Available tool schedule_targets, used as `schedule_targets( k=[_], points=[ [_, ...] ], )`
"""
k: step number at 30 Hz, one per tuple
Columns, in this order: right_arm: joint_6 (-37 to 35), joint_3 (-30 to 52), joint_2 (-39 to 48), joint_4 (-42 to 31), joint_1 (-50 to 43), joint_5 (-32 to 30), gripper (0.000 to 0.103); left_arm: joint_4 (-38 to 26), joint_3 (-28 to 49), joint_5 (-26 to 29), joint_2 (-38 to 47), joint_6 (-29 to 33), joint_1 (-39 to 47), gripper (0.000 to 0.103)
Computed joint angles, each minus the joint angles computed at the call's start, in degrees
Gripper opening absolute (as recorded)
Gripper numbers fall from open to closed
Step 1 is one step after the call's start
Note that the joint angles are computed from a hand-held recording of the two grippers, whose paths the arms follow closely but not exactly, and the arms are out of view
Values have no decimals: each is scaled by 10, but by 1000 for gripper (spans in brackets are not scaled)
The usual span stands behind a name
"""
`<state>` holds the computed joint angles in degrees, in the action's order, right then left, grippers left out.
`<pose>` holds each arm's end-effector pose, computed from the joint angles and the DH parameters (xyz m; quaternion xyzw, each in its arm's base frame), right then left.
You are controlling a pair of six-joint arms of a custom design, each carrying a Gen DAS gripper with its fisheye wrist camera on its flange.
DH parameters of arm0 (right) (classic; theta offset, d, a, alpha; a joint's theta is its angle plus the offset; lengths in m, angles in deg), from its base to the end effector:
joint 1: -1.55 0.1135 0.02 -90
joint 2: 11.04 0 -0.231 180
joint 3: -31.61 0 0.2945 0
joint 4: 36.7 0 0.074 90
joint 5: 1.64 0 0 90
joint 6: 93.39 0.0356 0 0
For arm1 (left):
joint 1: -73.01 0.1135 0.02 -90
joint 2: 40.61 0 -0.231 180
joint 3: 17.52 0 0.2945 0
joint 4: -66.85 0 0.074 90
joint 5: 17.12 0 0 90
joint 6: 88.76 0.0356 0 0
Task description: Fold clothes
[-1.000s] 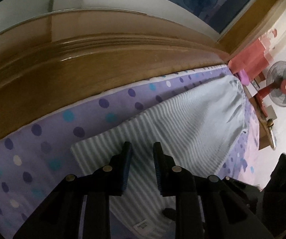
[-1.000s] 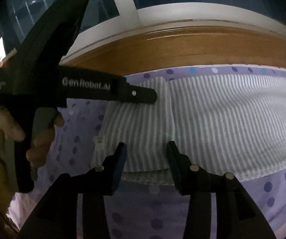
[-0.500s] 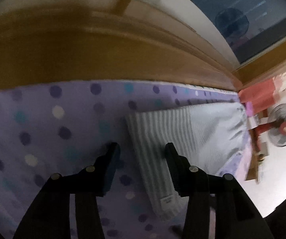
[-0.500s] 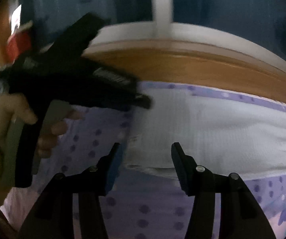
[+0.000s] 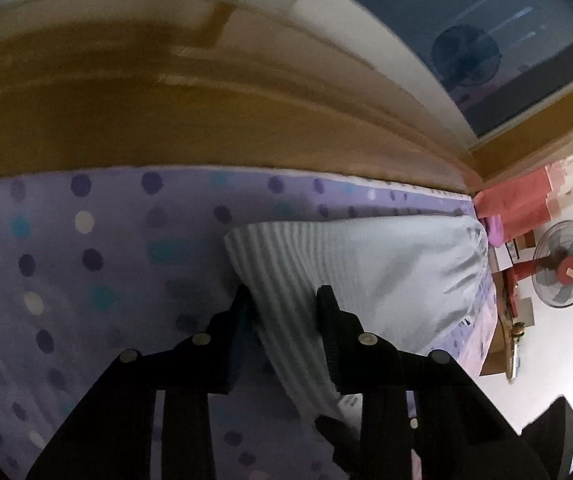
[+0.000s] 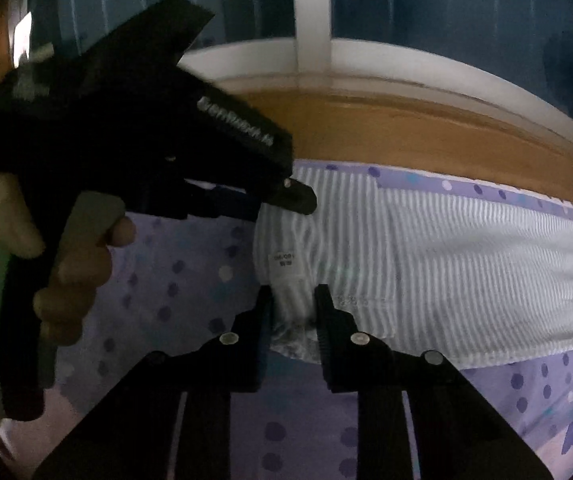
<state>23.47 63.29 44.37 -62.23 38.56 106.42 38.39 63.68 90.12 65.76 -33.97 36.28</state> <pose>0.1894 0.1289 0.1034 -0.0275 0.9270 0.0570 0.3696 0.3268 -0.2571 0.1229 0.0592 0.9386 -0.2965 0.1661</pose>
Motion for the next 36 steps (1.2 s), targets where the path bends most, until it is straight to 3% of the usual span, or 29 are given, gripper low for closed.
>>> schedule_targets(
  k=[3,8,16,21,28,31,33,34,36],
  points=[
    [-6,-43,-108,-31,-49,-49,19,-18,14,-23,-15,-1,-20,32],
    [-25,-80,-234,-87,-100,-74,19,-54,79,-52,6,12,-50,32],
    [-83,-126,-368,-154,-240,-152,19,-134,271,-68,134,47,-98,32],
    [-137,-136,-334,-147,-365,-225,19,-160,381,-50,234,56,-115,32],
    [-261,-115,-251,-149,-554,-386,20,-196,379,-119,213,66,-135,32],
    [-298,-109,-271,-157,-564,-452,21,-204,382,-143,207,76,-139,32],
    [-306,-108,-279,-148,-542,-476,28,-220,408,-143,227,75,-139,32],
    [-300,-106,-268,-129,-520,-472,35,-229,429,-136,244,76,-139,32],
    [-285,-105,-245,-92,-475,-450,39,-244,471,-127,282,84,-139,32]
  ],
)
